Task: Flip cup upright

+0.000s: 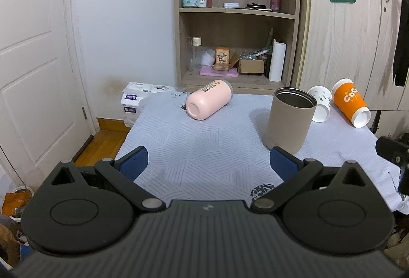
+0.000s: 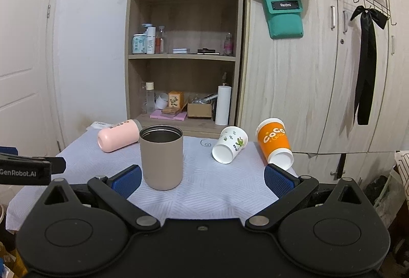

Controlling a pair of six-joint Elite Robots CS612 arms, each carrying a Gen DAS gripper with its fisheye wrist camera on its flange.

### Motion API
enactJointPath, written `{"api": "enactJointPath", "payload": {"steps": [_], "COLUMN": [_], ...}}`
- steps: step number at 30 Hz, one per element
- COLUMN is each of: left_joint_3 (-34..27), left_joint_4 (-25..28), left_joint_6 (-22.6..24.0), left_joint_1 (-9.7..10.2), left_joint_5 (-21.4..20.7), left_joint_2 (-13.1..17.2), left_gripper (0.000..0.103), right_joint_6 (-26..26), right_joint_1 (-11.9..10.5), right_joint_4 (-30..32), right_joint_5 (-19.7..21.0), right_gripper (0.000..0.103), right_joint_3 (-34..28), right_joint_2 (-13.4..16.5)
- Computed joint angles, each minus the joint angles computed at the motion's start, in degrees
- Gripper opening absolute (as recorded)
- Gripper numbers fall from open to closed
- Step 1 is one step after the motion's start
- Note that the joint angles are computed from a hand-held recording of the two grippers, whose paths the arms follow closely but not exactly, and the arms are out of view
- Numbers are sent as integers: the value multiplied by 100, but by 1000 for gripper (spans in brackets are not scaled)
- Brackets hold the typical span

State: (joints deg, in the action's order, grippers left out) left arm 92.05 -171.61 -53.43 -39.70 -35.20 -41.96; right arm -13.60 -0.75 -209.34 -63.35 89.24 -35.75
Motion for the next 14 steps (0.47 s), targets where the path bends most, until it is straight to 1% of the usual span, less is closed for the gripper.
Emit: {"api": "enactJointPath", "payload": {"steps": [3, 14], "left_joint_3": [-19, 24], "left_joint_4": [58, -52], "left_joint_6": [-13, 54], "left_joint_1": [-15, -48], "left_joint_5": [76, 249], "left_joint_2": [15, 26], "left_gripper": [103, 103], "right_joint_6": [28, -17], "right_joint_1": [-4, 11], "right_joint_4": [-6, -6], "right_joint_5": [-13, -51], "right_gripper": [103, 103], "right_joint_3": [-4, -7], "right_joint_2": [5, 8]}}
